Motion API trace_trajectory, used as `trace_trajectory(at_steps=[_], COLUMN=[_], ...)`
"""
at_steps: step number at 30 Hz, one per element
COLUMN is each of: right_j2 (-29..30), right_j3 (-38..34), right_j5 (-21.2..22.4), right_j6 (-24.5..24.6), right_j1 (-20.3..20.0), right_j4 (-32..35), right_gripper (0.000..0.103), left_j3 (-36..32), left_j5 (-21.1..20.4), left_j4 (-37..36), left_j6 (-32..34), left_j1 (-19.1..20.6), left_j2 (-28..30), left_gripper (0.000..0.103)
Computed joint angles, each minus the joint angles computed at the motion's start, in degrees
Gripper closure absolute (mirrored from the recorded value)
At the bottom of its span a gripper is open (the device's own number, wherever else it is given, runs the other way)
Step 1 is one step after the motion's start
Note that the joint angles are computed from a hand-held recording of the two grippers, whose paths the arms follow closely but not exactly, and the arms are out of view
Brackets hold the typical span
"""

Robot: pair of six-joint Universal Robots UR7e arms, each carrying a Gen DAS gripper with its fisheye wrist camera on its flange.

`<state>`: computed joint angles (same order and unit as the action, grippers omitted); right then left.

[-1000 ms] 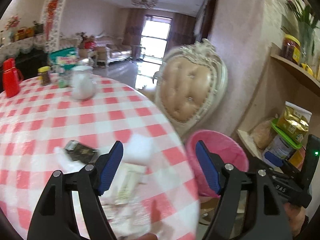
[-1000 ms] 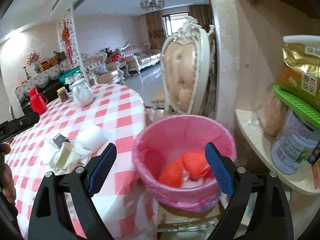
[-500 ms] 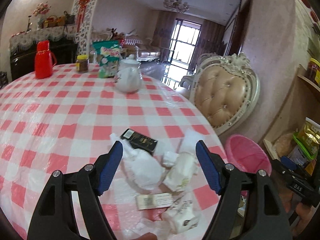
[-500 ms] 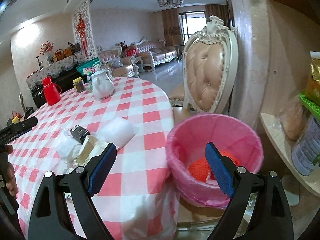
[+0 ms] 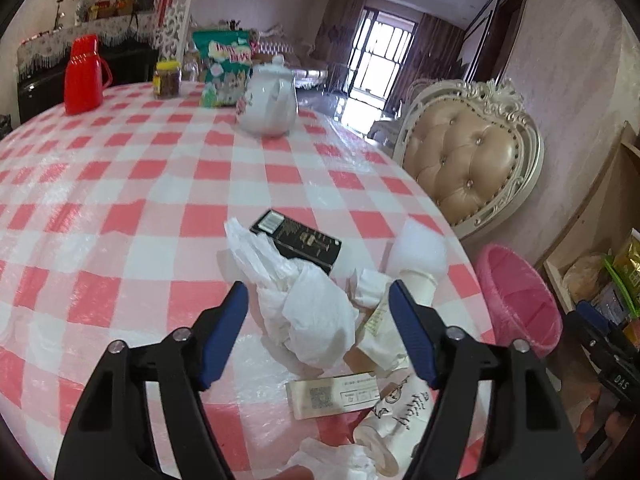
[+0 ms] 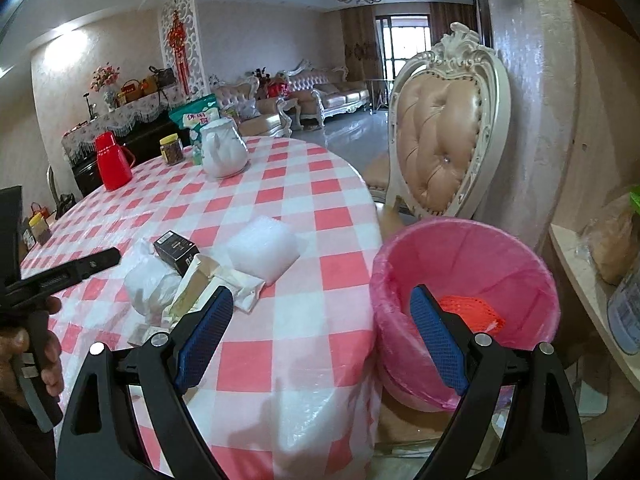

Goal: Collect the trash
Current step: 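Move left gripper to white tissue while right gripper moves toward white foam block, then close left gripper on crumpled white tissue while right gripper grasps white foam block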

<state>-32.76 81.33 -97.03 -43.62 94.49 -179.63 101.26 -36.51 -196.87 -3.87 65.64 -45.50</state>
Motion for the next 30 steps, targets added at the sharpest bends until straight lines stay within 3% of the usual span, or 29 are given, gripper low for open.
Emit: trace_trajectory(at_steps=[15, 19, 30], right_j2=[3.8, 5.0, 9.6], right_j3=[-5.7, -7.7, -15.2], right_j5=[-0.5, -0.8, -1.2], right_j6=[0.8, 1.0, 1.8], right_j1=[0.4, 0.5, 1.4], right_j4=[3.4, 4.6, 10.0], right_gripper=[0.018, 0.018, 0.018], left_j3=[-5.0, -5.9, -4.7], left_j5=[-4.4, -5.0, -5.5], left_j4=[13.5, 15.6, 13.3], left_j6=[-7.3, -8.0, -6.5], left_j1=[4.6, 5.3, 5.3], left_j2=[1.3, 1.6, 1.1], left_gripper=[0.044, 0.053, 0.078])
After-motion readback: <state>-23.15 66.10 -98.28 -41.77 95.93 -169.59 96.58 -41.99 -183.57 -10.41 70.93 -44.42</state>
